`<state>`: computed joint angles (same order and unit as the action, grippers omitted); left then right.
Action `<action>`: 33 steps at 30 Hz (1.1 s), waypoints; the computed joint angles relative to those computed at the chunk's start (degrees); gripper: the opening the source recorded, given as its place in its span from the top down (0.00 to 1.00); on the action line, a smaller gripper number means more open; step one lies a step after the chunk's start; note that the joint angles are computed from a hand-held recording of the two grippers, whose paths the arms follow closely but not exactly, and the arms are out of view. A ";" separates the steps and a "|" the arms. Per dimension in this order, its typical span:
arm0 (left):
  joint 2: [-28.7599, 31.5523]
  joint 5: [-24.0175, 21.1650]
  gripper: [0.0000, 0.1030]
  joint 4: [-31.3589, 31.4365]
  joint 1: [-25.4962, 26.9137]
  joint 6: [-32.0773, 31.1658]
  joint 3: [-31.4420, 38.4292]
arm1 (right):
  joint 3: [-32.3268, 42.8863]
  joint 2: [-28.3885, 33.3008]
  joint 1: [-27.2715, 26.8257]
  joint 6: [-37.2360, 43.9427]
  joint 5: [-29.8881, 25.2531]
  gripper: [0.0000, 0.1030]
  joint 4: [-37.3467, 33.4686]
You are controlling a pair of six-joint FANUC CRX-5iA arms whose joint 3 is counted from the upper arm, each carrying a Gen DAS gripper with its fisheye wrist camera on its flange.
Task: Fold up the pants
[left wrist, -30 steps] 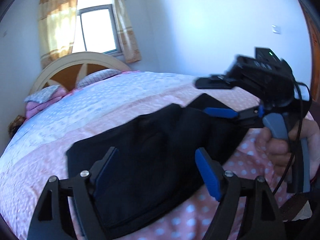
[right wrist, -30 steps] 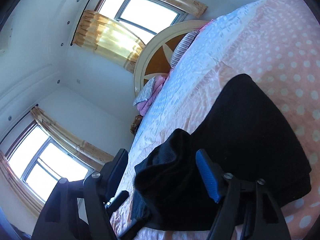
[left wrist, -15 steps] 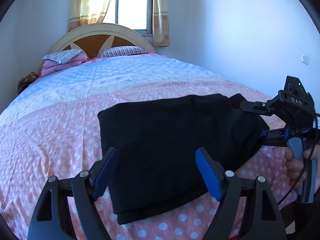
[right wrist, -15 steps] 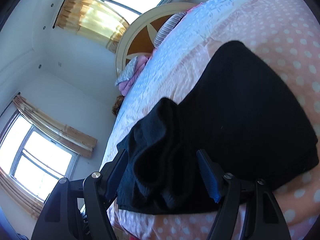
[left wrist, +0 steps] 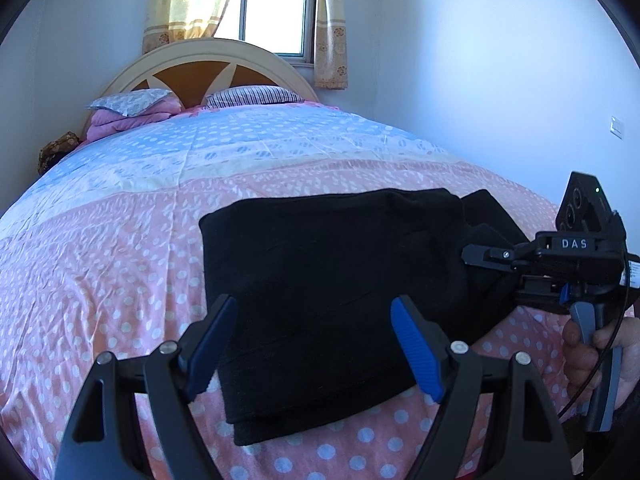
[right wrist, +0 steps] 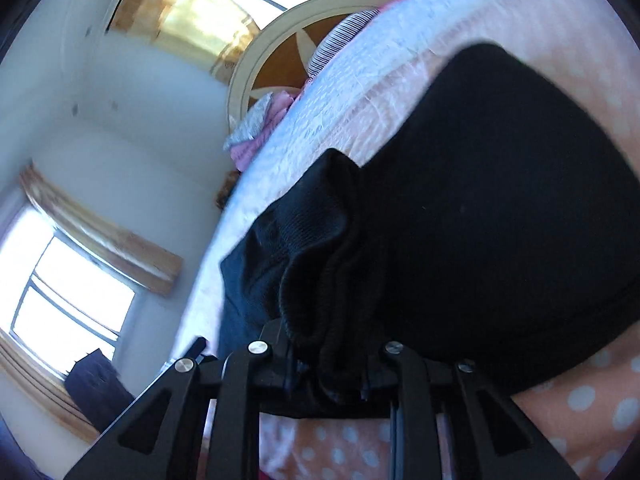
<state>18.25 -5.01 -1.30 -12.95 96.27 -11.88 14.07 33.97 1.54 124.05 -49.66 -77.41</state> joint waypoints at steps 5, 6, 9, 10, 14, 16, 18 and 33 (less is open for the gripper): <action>-0.65 0.65 0.21 3.20 0.78 -1.54 -1.19 | -1.40 -4.27 3.92 2.50 5.12 0.84 9.10; -0.87 0.09 0.21 0.69 0.95 1.11 -0.57 | -2.01 -5.42 4.50 4.49 6.31 0.85 9.74; -1.50 -0.50 0.21 -3.79 1.28 5.98 0.51 | -3.71 -8.81 3.47 11.74 6.85 0.85 7.25; -1.58 -0.25 0.21 -3.62 1.39 6.03 0.42 | -4.50 -10.23 2.90 13.86 7.52 0.85 6.52; -1.45 2.38 0.21 4.85 1.55 -1.71 -1.90 | -7.88 -15.07 2.48 14.56 14.56 0.85 12.64; -0.84 0.43 0.21 1.48 1.27 1.68 -0.11 | -7.52 -14.25 2.32 7.90 14.27 0.85 18.96; -0.02 -0.72 0.21 2.11 0.97 1.46 0.74 | -7.38 -12.57 3.17 0.24 14.74 0.85 25.93; 0.57 -9.87 0.21 -19.12 -0.98 22.14 8.45 | -6.66 -11.03 1.42 -15.00 15.58 0.61 30.36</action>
